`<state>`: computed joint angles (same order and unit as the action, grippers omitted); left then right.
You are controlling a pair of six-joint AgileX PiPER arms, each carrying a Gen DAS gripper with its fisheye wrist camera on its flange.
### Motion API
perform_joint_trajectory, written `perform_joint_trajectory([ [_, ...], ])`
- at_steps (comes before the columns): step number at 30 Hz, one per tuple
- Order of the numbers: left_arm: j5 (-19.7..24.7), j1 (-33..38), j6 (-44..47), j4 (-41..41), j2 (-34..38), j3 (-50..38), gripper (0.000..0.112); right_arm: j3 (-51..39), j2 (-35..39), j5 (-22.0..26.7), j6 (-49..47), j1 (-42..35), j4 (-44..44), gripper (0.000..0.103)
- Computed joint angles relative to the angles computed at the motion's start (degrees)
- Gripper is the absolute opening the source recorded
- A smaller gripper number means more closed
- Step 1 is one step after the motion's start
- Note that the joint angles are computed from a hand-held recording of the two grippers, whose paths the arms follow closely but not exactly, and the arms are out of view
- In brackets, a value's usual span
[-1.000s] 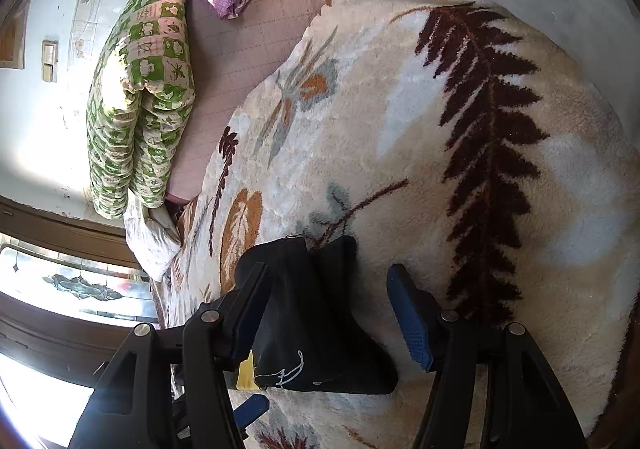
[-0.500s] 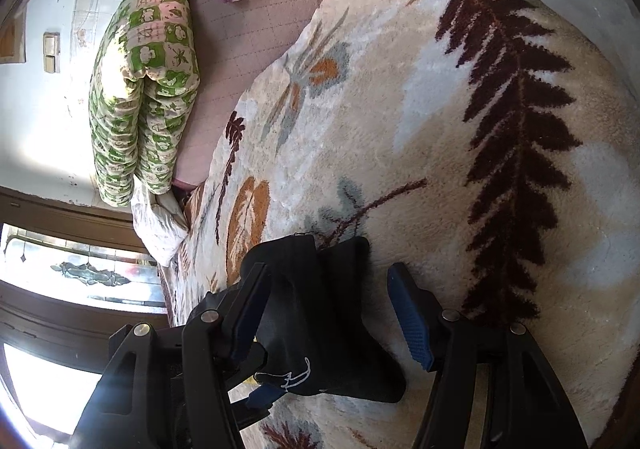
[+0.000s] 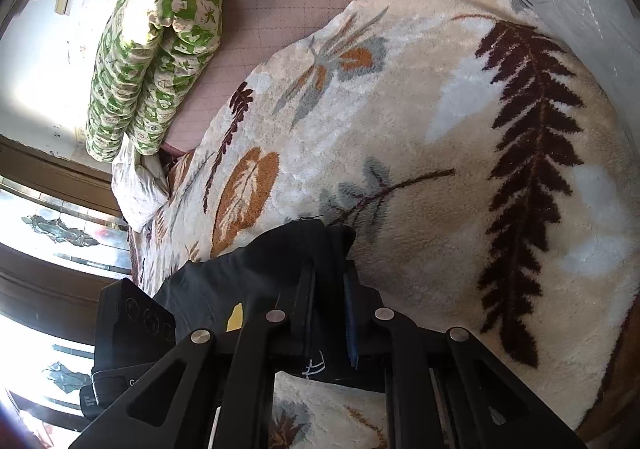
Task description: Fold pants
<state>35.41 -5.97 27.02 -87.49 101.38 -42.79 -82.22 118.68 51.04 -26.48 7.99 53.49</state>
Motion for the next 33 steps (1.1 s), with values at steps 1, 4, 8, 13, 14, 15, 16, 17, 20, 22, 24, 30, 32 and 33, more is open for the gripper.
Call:
perform_joint_trajectory([
  [1, 0.4, 0.5, 0.1, 0.1, -0.9, 0.5, 0.007, 0.0, -0.7, 0.1, 0.3, 0.2, -0.2, 0.011],
  [4, 3.1, 3.5, 0.6, 0.4, -3.5, 2.6, 0.007, -0.6, -2.9, 0.2, 3.1, 1.9, -2.3, 0.011],
  [8, 7.2, 9.4, 0.6, 1.9, -6.6, 5.2, 0.007, -3.6, -4.3, 0.8, 7.8, 5.6, -5.3, 0.011],
  [13, 13.3, 20.2, 2.3, 5.3, -9.4, 8.7, 0.007, -9.8, -3.1, 1.5, 13.8, 12.0, -8.1, 0.011],
  [14, 14.4, 22.8, 2.6, 6.1, -9.5, 9.4, 0.007, -11.3, -2.4, 1.5, 15.1, 13.5, -8.3, 0.011],
  [15, 15.7, 25.4, 3.2, 7.0, -9.4, 10.0, 0.007, -12.3, -1.7, 1.5, 15.8, 14.6, -8.3, 0.011],
  [16, 17.1, 28.3, 3.7, 8.4, -9.1, 10.4, 0.007, -13.9, -0.7, 1.6, 16.8, 16.0, -8.3, 0.011],
  [17, 17.9, 30.4, 3.9, 9.4, -8.5, 10.4, 0.007, -15.4, 0.5, 1.5, 18.0, 17.5, -8.5, 0.011],
  [20, 20.8, 37.5, 4.9, 13.7, -6.5, 10.5, 0.009, -19.6, 4.1, 1.6, 20.6, 21.0, -7.9, 0.012],
  [22, 22.1, 41.7, 4.2, 17.6, -5.2, 10.0, 0.012, -22.8, 7.2, 1.8, 22.5, 23.6, -7.1, 0.016],
  [24, 22.8, 46.0, 3.8, 21.5, -4.6, 9.6, 0.011, -25.1, 10.0, 1.5, 24.7, 25.6, -5.9, 0.019],
  [30, 26.3, 57.2, 5.6, 30.4, -2.8, 7.2, 0.012, -31.1, 15.8, 1.6, 31.6, 29.7, -4.6, 0.028],
  [32, 27.6, 59.0, 6.9, 31.9, -3.7, 6.4, 0.011, -25.1, 11.6, -2.6, 26.0, 29.7, 1.2, 0.028],
  [33, 28.1, 59.5, 7.4, 32.5, -4.6, 6.2, 0.011, -20.2, 8.9, -5.5, 20.7, 29.4, 6.9, 0.031],
])
